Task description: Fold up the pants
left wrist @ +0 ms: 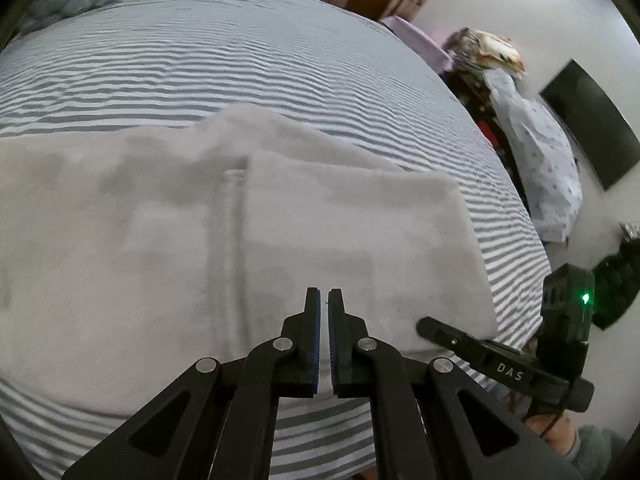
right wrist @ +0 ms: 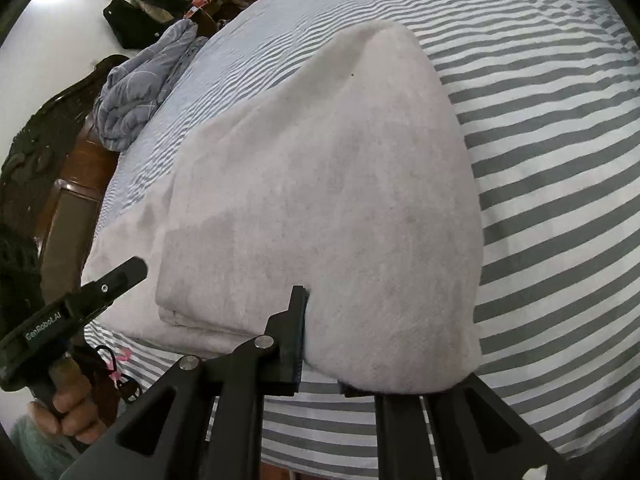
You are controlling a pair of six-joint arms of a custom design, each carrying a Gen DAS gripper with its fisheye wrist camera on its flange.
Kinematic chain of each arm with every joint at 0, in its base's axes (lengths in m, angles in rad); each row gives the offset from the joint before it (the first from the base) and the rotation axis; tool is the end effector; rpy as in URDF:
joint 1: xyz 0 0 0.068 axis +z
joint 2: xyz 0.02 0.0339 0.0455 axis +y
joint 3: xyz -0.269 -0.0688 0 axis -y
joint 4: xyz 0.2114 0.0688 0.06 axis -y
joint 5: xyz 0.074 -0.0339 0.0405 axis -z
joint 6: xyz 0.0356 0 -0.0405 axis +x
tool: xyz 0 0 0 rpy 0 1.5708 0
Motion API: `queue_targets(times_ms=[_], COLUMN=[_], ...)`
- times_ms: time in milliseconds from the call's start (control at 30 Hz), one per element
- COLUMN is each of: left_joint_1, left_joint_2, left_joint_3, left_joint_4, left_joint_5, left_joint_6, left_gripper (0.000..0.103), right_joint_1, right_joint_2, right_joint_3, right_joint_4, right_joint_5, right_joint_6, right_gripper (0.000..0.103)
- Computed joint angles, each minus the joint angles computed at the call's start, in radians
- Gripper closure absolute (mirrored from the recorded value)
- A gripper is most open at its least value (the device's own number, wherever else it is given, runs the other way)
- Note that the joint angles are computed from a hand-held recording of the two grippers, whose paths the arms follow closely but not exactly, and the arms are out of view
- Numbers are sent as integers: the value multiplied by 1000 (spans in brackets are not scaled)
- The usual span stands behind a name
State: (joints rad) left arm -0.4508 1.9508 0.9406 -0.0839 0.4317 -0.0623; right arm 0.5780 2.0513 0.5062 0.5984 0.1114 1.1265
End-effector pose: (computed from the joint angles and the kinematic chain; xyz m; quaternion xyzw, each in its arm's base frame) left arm 0.2921 -0.1580 0.1217 0.2328 0.9216 -0.2598 0.1703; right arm 0.2314 0.1462 0.0535 0.2738 0.9101 0.1959 0.2417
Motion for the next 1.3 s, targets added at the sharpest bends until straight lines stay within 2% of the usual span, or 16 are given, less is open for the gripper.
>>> queue_targets(times_ms=[100, 167, 267, 333, 433, 500, 633, 767, 833, 1033, 1167, 1300], left_joint_1=[-10, 9, 13, -6, -25, -21, -9, 4, -1, -3, -1, 5], left_joint_2=[104, 139, 138, 130, 121, 119, 125, 123, 118, 119, 119, 108], left_joint_3=[54, 45, 28, 16, -21, -52, -50, -49, -54, -66, -59, -42], left_joint_4=[-33, -1, 32, 45, 100, 137, 140, 134, 140, 160, 152, 109], left_joint_5=[-34, -3, 3, -29, -60, -61, -47, -36, -43, -38, -37, -31], left_joint_6=[3, -13, -11, 7, 20, 21, 23, 29, 28, 26, 31, 21], left_gripper=[98, 99, 98, 98, 99, 99, 99, 99, 99, 99, 98, 98], right_joint_1=[-18, -16, 6, 15, 49, 70, 72, 66, 33, 3, -10, -13], right_joint_2=[3, -16, -90, -161, -297, -366, -437, -392, -326, -191, -168, -180], right_joint_3=[-57, -74, -47, -44, -38, -29, 21, 70, 73, 42, 33, 43], right_joint_4=[71, 66, -83, -160, -303, -371, -475, -545, -534, -465, -437, -457], right_joint_5=[-22, -27, -16, -47, -36, -14, 31, 98, 83, 58, 44, 38], right_joint_6=[6, 1, -31, -61, -108, -124, -158, -159, -170, -168, -174, -172], right_gripper=[90, 86, 75, 75, 75, 75, 75, 75, 75, 92, 92, 88])
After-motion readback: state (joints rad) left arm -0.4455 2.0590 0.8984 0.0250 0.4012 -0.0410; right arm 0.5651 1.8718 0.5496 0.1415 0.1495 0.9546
